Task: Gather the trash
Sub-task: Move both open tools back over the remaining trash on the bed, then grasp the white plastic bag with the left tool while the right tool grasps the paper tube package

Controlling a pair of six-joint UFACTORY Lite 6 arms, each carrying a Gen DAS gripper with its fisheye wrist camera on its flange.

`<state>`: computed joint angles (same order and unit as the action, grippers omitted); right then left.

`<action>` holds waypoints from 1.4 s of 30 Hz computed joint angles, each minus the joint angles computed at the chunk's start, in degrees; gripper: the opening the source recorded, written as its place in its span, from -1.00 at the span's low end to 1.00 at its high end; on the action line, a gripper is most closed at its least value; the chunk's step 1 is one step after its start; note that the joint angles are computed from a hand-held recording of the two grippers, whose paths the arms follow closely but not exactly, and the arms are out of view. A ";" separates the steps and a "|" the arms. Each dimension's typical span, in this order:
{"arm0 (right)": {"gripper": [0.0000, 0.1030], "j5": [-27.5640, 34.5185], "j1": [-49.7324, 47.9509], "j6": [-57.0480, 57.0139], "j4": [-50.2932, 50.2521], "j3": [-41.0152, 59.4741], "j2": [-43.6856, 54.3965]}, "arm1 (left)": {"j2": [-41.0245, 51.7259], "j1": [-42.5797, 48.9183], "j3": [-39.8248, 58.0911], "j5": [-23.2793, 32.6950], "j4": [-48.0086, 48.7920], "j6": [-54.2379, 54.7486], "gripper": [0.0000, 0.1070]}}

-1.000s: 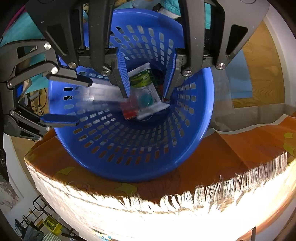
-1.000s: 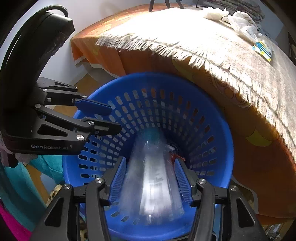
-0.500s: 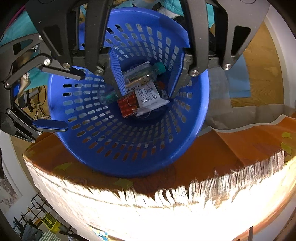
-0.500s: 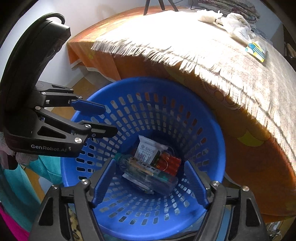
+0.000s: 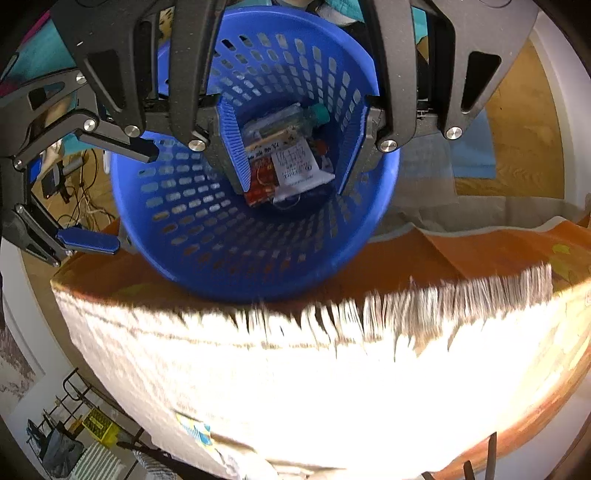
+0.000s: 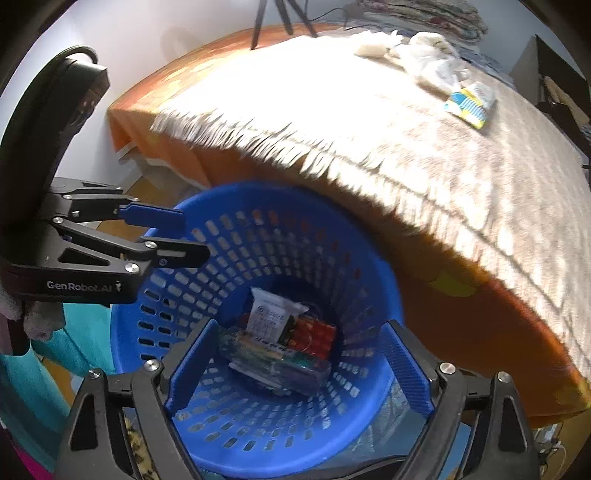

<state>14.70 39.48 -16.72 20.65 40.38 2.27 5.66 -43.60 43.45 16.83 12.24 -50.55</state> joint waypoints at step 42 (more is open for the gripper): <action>0.53 29.42 -29.66 -3.60 8.08 78.30 45.00 | 47.78 17.30 85.59 24.35 -18.56 30.62 -0.08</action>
<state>44.11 9.82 -20.32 28.73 118.68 47.28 53.44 -26.30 129.04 41.18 -6.32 -19.93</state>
